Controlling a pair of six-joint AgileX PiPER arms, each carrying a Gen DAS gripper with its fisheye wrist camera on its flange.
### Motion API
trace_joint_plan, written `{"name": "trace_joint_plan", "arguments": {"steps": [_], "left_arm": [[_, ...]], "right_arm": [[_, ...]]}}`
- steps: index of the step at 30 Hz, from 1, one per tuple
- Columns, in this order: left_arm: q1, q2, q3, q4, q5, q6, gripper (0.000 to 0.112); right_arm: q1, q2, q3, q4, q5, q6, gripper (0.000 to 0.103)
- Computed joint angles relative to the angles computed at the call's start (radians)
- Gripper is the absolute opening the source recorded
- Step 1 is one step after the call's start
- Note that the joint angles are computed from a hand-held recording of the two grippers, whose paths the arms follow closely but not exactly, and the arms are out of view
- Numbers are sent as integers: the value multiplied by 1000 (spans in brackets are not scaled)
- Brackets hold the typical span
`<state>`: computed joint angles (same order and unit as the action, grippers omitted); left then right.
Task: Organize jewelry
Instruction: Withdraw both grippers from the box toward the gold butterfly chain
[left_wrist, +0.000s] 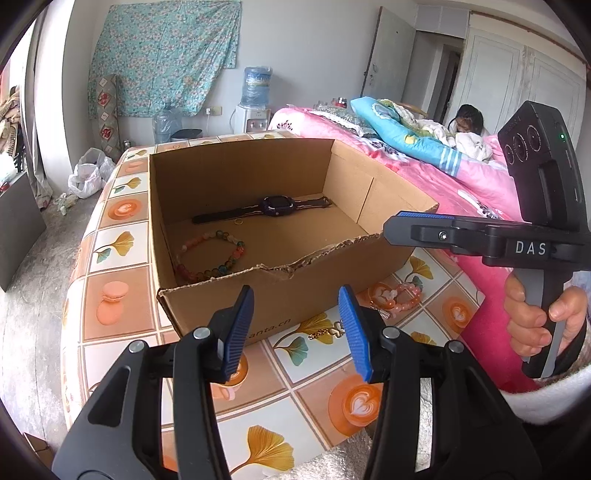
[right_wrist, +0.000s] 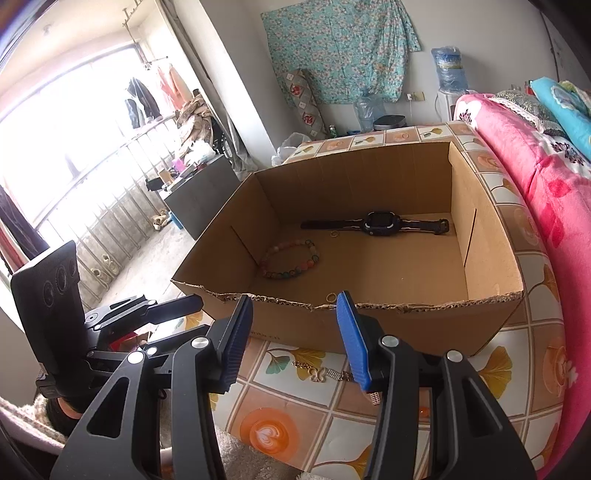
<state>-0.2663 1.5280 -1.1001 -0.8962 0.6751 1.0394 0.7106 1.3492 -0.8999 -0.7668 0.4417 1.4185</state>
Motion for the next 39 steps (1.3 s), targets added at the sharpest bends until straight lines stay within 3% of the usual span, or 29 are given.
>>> {"name": "trace_joint_plan", "arguments": {"steps": [39], "left_arm": [[-24,3,11,49,-39,-33,46]], "right_arm": [[15,2,0,-13,-12,25,47]]}}
